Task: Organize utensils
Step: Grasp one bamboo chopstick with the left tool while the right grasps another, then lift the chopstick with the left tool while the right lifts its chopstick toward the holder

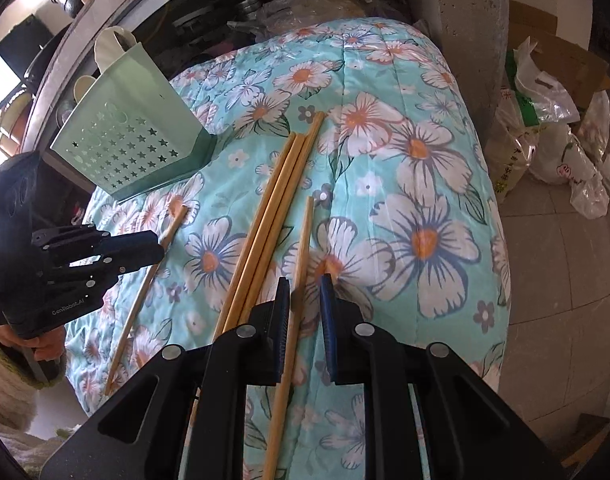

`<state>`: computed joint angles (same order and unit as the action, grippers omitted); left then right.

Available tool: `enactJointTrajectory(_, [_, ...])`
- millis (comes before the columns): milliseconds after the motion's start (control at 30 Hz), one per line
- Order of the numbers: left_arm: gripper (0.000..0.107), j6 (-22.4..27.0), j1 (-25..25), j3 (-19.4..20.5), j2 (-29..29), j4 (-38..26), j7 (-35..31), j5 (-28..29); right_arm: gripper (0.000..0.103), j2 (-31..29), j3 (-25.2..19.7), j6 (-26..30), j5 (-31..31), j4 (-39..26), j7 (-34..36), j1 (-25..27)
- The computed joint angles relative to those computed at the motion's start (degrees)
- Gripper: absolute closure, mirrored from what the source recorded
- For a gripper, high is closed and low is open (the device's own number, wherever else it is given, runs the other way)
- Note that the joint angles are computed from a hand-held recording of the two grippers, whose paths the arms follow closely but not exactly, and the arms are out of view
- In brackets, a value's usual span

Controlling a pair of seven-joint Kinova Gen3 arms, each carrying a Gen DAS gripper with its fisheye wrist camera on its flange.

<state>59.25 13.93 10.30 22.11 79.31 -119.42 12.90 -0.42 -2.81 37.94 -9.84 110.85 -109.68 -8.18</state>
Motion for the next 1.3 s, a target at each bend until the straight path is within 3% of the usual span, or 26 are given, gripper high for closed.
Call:
enactJointTrajectory(433, [0.092,4.1,5.9,-1.4,4.6,-6.3,7.5,-7.5,0.088,5.5,-0.4,2.4,5.2,-5.4,-1.1,-1.5])
enactJointTrajectory(600, [0.101,2.9,6.5,-1.4,5.5,-6.8,10.5,-7.6,0.094,5.2,-0.4,1.4,7.1,-5.0,-3.8,-2.3])
enactJointTrajectory(1000, [0.102,1.2,-3.0,1.0,-1.9,0.1,1.7,4.7,0.096,-4.5,-2.2,0.9,12.2,-3.8,-10.7,-2.5])
enactJointTrajectory(1300, [0.102,10.4,-12.9,-1.6,-8.8,-0.9,-6.6,17.6,0.096,-13.7,-6.1,1.5,16.0,-5.4,-12.6,-2.1])
